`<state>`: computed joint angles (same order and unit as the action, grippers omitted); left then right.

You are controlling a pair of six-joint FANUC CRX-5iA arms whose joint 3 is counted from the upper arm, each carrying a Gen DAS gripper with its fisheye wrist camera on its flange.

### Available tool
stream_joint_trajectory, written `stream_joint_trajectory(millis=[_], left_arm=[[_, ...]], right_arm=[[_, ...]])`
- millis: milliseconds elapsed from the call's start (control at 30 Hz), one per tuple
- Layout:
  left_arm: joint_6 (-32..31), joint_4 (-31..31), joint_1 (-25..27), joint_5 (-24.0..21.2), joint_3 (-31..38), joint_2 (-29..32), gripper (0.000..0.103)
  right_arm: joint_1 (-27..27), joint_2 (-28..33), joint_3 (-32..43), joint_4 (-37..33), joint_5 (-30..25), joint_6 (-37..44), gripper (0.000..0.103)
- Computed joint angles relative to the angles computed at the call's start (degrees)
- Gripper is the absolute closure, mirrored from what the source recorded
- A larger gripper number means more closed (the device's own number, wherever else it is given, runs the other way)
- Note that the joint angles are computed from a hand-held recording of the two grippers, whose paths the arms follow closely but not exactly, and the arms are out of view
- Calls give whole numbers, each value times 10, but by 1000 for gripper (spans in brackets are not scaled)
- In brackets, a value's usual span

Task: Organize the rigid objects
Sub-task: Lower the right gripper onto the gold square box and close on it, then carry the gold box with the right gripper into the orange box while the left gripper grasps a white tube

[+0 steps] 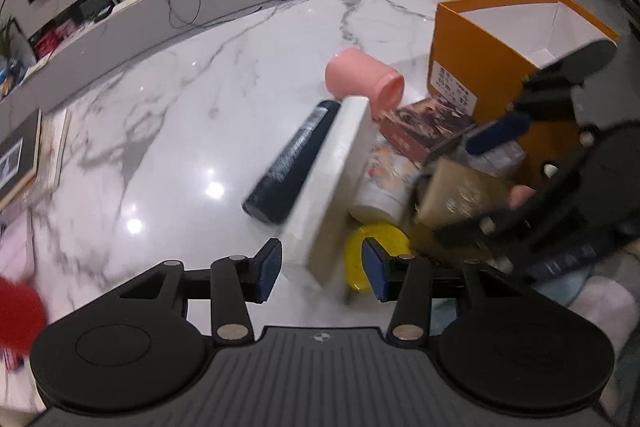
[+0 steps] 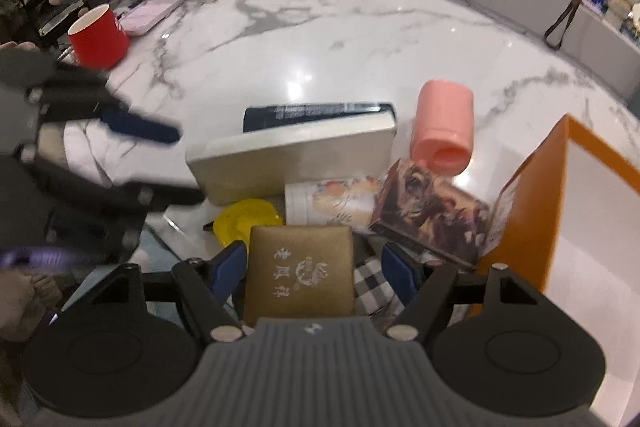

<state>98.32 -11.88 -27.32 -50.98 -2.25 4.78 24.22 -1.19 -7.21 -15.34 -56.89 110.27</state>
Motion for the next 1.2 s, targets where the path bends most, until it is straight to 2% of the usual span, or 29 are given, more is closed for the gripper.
stream_joint_trajectory(millis=[100,200,233,300,400,600,767,900,1000,1033,1200], left_arm=[[-37,13,10,0,10,22,48],[-42,33,23,7,11,37,49],[-39,41,27,14,7,39,53],[-25,35,27,17,9,42,64],[-22,40,28,19,4,38,65],[-6,52,21,-67,32,42,70],[6,89,32,-92,3,15,71],[12,87,34,-83,-6,7,69],[7,90,36,-44,-13,8,50],[7,89,36,-37,-11,12,48],[23,52,21,-58,35,58,48]], right_arm=[[1,11,5,2,-10,-7,30],[-8,25,17,-15,-25,-5,36],[-11,28,21,-22,-29,-3,42],[-10,29,20,-21,-25,-9,42],[-5,28,16,-15,-11,-18,43],[-1,21,4,-9,9,-50,43],[2,9,-12,-1,21,-68,43],[4,5,-18,1,27,-78,43],[3,3,-21,-3,33,-77,42],[3,2,-20,-4,34,-75,42],[0,2,-19,-7,35,-60,42]])
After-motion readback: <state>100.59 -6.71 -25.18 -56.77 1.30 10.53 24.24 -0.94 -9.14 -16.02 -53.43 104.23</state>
